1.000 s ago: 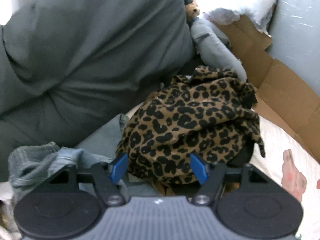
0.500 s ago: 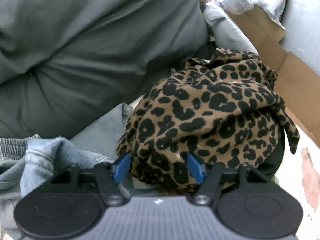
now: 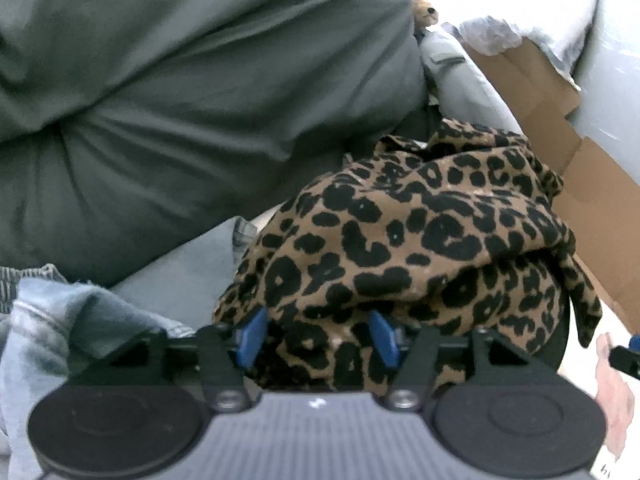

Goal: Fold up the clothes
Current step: 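Move both grippers toward the leopard-print garment heap, then close the right gripper on the leopard garment while the left gripper grasps it too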

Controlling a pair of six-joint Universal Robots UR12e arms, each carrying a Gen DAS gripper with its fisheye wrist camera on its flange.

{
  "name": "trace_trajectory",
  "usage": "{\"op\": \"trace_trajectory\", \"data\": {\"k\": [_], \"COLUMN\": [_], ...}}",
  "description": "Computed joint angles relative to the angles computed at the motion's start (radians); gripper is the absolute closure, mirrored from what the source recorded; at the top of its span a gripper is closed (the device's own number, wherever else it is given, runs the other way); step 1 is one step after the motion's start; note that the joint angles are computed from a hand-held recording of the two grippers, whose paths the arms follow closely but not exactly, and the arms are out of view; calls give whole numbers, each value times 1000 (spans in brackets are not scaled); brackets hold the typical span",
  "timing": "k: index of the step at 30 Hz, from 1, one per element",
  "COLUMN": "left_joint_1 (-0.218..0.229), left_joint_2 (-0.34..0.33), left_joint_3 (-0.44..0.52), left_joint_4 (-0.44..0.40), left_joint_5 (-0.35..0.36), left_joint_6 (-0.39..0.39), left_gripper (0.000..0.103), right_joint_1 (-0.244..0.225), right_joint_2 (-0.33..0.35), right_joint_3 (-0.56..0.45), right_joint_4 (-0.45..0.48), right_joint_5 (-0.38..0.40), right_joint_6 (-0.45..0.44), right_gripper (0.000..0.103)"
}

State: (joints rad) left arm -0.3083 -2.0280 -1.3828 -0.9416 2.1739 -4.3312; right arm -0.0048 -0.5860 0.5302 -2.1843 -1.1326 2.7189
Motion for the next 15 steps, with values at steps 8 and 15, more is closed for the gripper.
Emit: {"op": "trace_trajectory", "data": {"k": [8, 15], "left_joint_1": [3, 6], "left_joint_2": [5, 11], "left_joint_3": [-15, -21], "left_joint_4": [28, 35], "left_joint_5": [-2, 1], "left_joint_6": [-7, -74], "left_gripper": [56, 100], "right_joint_1": [14, 28], "right_joint_2": [87, 198], "right_joint_3": [-160, -382], "right_joint_4": [70, 243], "right_joint_5": [30, 44], "right_joint_6": [-86, -161], "right_gripper": [35, 96]}}
